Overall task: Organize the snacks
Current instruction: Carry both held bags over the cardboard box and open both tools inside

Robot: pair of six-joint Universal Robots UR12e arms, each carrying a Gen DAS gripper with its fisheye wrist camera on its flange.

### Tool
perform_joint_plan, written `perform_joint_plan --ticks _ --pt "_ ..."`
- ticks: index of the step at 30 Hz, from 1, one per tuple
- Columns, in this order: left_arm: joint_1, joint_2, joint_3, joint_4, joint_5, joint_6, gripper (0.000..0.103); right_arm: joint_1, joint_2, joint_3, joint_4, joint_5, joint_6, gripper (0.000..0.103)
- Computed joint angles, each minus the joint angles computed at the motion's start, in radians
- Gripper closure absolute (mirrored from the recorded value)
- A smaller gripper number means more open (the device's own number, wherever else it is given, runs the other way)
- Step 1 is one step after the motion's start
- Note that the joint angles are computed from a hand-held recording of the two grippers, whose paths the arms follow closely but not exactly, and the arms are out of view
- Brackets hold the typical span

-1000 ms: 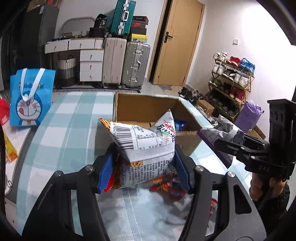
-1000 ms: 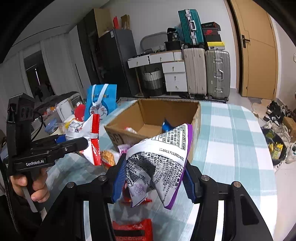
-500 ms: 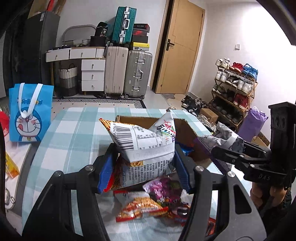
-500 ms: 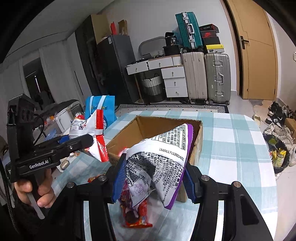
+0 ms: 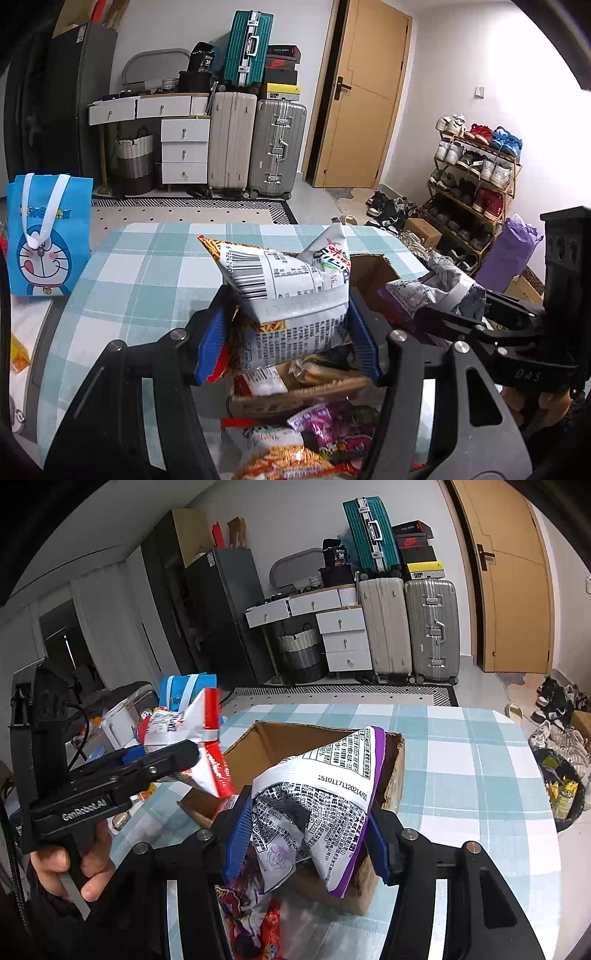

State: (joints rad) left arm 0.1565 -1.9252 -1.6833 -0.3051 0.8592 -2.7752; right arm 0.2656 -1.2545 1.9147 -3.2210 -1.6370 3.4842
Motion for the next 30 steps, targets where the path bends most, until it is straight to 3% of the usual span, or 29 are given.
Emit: perform_joint_plan --ticks 10,30 --pt "-0.038 -0.056 0.044 0.006 0.056 0.017 0.045 -0.012 0.035 -0.044 0.041 0.027 -0.017 0.048" --pt "-0.065 -0.113 0.085 -0.026 0.102 0.045 0.045 -0.044 0.078 -0.090 0.076 0.075 -0.020 0.048"
